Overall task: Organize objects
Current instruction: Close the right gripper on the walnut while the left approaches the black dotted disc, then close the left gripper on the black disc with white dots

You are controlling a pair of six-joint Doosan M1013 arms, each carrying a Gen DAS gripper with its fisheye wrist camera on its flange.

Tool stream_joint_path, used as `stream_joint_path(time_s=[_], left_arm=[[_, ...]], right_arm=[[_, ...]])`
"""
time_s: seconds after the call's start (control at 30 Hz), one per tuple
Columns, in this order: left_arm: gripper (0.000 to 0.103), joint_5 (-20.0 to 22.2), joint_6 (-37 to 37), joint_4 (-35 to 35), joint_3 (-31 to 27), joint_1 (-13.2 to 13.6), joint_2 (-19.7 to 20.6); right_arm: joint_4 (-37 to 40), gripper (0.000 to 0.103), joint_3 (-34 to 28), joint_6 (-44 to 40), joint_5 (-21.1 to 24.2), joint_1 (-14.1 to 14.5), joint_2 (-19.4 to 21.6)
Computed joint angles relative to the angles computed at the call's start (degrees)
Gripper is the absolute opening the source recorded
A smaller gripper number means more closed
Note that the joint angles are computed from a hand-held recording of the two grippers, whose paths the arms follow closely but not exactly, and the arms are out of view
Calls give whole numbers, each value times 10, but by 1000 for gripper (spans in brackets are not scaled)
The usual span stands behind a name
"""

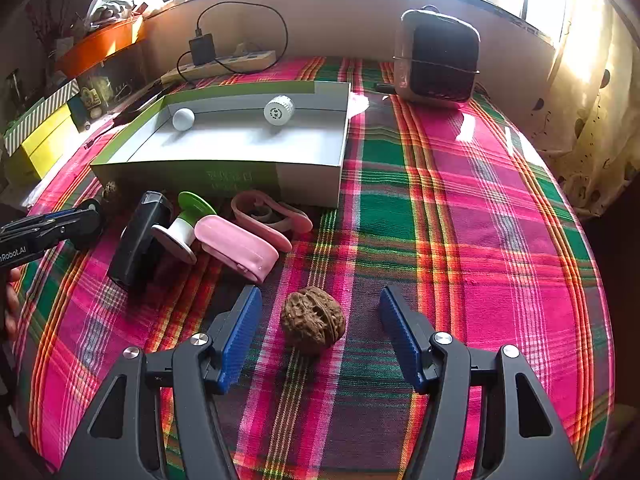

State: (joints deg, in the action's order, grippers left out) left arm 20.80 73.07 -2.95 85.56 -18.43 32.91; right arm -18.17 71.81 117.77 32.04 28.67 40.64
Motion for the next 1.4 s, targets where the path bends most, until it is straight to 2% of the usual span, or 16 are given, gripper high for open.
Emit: stream_joint_path(time_s=[0.13,0.27,0.33,0.4,0.6,1.4], left_arm=[[33,1,-6,3,0,0,0],[27,1,-15,8,1,0,-1],[27,-1,-2,-9,3,2,-2],[27,-2,-4,-7,3,1,-2],[26,-5,-7,-4,5,2,-2],[26,-2,-45,41,4,-2,-3]], right_arm=[[-5,62,3,15,-1,-1,-2],[-13,61,4,23,0,-1,-3],[-22,53,5,35,1,0,-3],[-20,52,6,36,-2,-1,-4],[-21,31,9,35,-8,-1,-5],[-13,31,9,28,-10,-1,-6]])
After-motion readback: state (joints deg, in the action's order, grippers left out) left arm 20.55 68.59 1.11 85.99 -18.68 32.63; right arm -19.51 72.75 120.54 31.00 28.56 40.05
